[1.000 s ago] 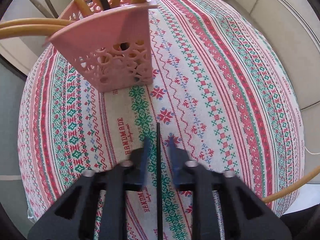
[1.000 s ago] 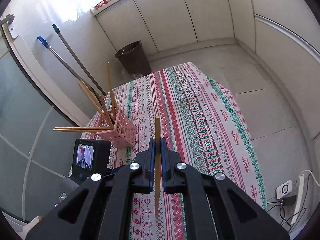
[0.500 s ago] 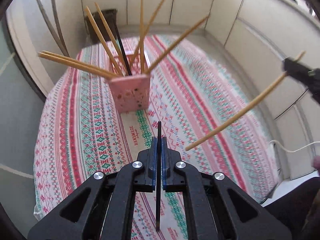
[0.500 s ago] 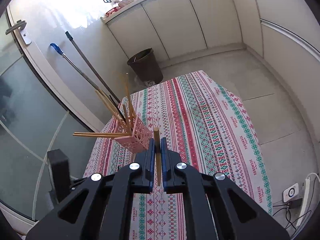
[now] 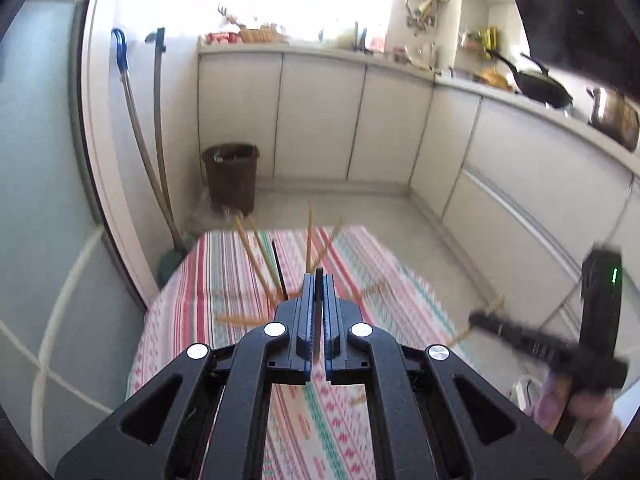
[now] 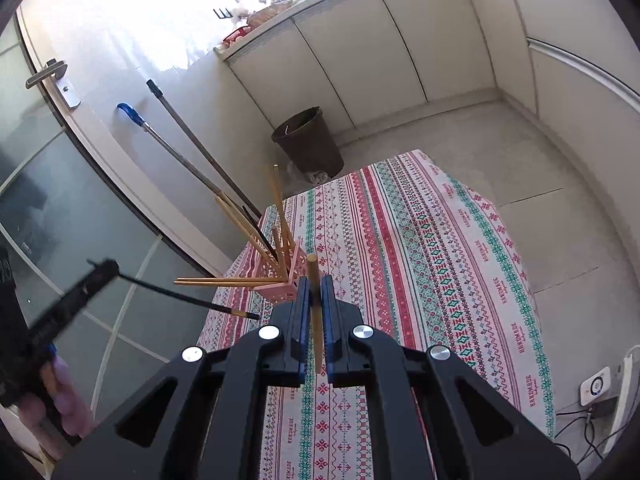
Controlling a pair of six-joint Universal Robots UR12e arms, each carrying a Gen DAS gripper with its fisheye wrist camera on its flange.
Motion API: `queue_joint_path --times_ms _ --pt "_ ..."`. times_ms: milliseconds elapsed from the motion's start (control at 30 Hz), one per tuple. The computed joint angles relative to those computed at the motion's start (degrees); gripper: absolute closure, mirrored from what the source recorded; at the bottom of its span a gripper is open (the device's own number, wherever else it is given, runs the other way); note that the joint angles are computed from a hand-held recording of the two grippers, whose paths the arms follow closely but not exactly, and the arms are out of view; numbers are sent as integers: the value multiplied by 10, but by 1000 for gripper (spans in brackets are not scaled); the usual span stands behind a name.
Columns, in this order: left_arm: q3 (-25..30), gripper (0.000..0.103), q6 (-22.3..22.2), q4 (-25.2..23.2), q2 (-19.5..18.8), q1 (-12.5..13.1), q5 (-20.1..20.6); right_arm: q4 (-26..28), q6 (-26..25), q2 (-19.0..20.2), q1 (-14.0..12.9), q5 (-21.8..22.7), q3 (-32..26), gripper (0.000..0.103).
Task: Organize utensils
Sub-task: 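Lift and carry both held chopsticks toward the pink basket, then lower both held chopsticks into the pink basket and open both grippers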
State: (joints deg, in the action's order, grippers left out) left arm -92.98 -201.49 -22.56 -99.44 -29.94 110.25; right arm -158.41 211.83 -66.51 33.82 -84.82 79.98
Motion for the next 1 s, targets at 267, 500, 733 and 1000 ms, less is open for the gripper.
queue_joint_path --times_ms 267,500,733,1000 --pt "59 100 -14 -7 -34 25 10 13 -2 8 -2 14 -10 97" --pt "86 85 -58 -71 -62 44 2 22 -15 12 -2 30 -18 97" --pt "34 75 -133 -56 -37 54 -2 17 -20 13 0 35 -23 97" --pt "-4 70 -176 -24 0 57 10 -33 -28 22 14 7 -58 97"
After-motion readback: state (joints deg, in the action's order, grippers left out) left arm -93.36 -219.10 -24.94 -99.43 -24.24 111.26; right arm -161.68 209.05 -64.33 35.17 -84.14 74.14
